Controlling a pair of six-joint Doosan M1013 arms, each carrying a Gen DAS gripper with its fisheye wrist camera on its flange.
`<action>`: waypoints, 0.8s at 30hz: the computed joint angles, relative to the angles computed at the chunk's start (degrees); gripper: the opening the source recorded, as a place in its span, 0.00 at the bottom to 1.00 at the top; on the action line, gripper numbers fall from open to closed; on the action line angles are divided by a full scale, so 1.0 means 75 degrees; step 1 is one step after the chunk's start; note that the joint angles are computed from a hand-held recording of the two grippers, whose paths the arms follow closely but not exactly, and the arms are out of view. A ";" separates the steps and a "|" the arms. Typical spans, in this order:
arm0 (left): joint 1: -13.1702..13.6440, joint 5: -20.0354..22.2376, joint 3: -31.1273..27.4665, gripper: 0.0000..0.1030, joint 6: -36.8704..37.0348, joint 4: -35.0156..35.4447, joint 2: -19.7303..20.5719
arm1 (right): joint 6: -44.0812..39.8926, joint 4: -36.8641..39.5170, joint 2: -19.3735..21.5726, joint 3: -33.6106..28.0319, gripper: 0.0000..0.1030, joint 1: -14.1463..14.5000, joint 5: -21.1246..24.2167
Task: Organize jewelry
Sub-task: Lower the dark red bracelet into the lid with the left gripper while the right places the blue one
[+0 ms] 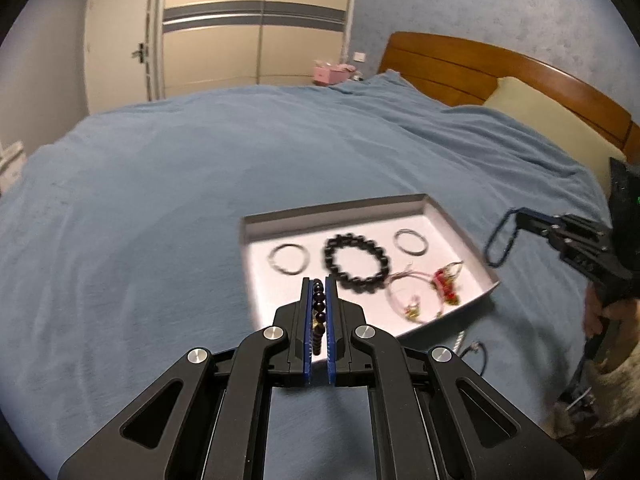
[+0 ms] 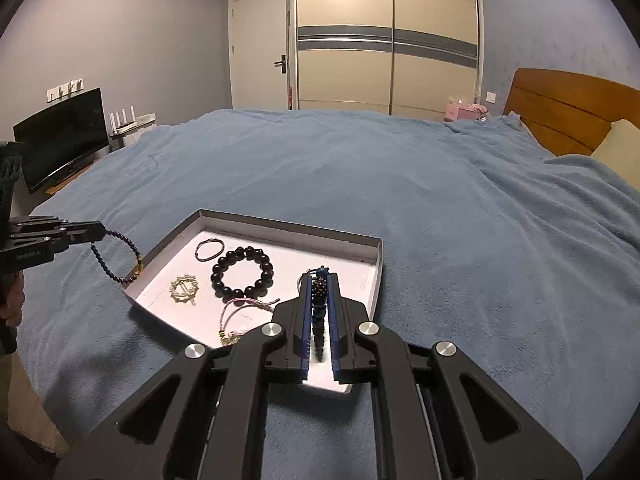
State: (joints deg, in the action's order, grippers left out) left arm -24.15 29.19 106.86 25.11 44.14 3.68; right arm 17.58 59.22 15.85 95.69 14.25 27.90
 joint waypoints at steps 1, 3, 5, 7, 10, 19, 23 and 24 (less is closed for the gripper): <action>0.0025 -0.0132 -0.0063 0.06 0.0206 -0.0196 0.0088 | 0.0033 -0.0034 0.0037 -0.0021 0.07 0.0010 -0.0011; 0.0073 -0.0339 -0.0153 0.06 0.0619 -0.0635 0.0239 | 0.0261 -0.0244 0.0141 -0.0106 0.07 0.0026 0.0012; 0.0134 -0.0576 -0.0237 0.06 0.1220 -0.1298 0.0389 | 0.0410 -0.0399 0.0218 -0.0153 0.07 0.0043 0.0026; 0.0164 -0.0723 -0.0274 0.06 0.1655 -0.1775 0.0497 | 0.0525 -0.0537 0.0275 -0.0168 0.07 0.0054 0.0047; 0.0217 -0.0753 -0.0312 0.06 0.2244 -0.2451 0.0670 | 0.0843 -0.0863 0.0374 -0.0210 0.07 0.0072 0.0109; 0.0448 -0.0584 -0.0228 0.06 0.2743 -0.3420 0.0934 | 0.1750 -0.1527 0.0722 -0.0431 0.07 0.0059 0.0188; 0.0504 -0.0508 -0.0196 0.06 0.2869 -0.3609 0.1012 | 0.2093 -0.1826 0.0843 -0.0539 0.07 0.0068 0.0271; 0.0502 -0.0522 -0.0186 0.06 0.2835 -0.3565 0.1012 | 0.2130 -0.1862 0.0867 -0.0547 0.07 0.0073 0.0280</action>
State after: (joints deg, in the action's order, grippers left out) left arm -20.39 25.28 105.46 46.37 17.40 11.27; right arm 33.56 45.25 22.35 91.58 14.79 30.00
